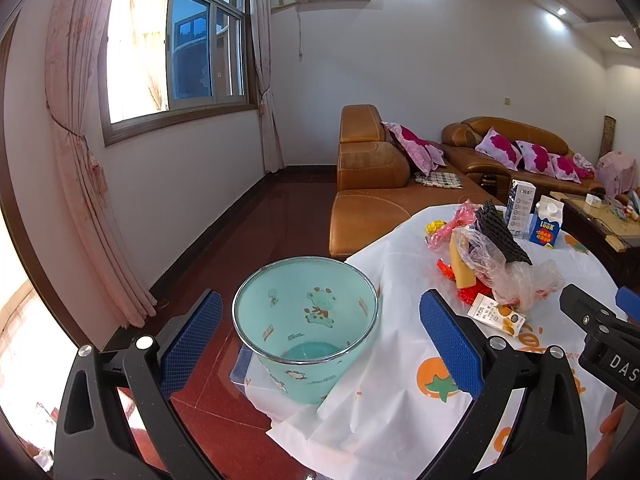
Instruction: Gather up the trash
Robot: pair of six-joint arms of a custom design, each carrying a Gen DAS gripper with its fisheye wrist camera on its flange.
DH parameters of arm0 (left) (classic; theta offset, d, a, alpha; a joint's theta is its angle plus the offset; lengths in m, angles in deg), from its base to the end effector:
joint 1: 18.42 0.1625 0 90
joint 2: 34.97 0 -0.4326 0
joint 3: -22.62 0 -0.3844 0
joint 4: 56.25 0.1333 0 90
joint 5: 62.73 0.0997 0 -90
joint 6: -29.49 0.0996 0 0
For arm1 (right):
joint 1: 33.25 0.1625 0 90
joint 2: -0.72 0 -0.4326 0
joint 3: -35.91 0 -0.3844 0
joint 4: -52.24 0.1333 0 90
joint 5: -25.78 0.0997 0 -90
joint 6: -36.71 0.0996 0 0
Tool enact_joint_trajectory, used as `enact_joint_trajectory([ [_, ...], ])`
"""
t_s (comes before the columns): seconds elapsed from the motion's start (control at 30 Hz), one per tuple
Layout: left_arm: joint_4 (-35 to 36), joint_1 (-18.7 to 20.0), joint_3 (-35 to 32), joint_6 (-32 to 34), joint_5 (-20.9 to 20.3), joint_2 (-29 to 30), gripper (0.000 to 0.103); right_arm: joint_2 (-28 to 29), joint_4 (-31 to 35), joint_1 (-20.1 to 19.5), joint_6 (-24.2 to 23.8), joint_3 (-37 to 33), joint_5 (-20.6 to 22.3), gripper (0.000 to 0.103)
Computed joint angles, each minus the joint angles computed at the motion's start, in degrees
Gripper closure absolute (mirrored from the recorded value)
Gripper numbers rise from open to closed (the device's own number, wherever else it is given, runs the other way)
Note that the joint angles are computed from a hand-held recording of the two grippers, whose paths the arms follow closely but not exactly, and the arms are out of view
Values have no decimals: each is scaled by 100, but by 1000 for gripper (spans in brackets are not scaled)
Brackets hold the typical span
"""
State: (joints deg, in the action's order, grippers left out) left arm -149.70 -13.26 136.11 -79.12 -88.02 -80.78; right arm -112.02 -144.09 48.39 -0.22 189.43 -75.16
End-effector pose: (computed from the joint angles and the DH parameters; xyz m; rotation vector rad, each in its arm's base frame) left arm -0.4306 -0.2632 0.0088 0.3326 1.9258 -1.2760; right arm 0.0762 -0.2681 0.3607 0.4193 -2.2073 1.2498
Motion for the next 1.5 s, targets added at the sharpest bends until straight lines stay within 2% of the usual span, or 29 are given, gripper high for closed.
enact_joint_trajectory([
  [1.5, -85, 6, 34, 46, 7, -2, 6, -16, -70, 14, 57, 64, 53, 5],
])
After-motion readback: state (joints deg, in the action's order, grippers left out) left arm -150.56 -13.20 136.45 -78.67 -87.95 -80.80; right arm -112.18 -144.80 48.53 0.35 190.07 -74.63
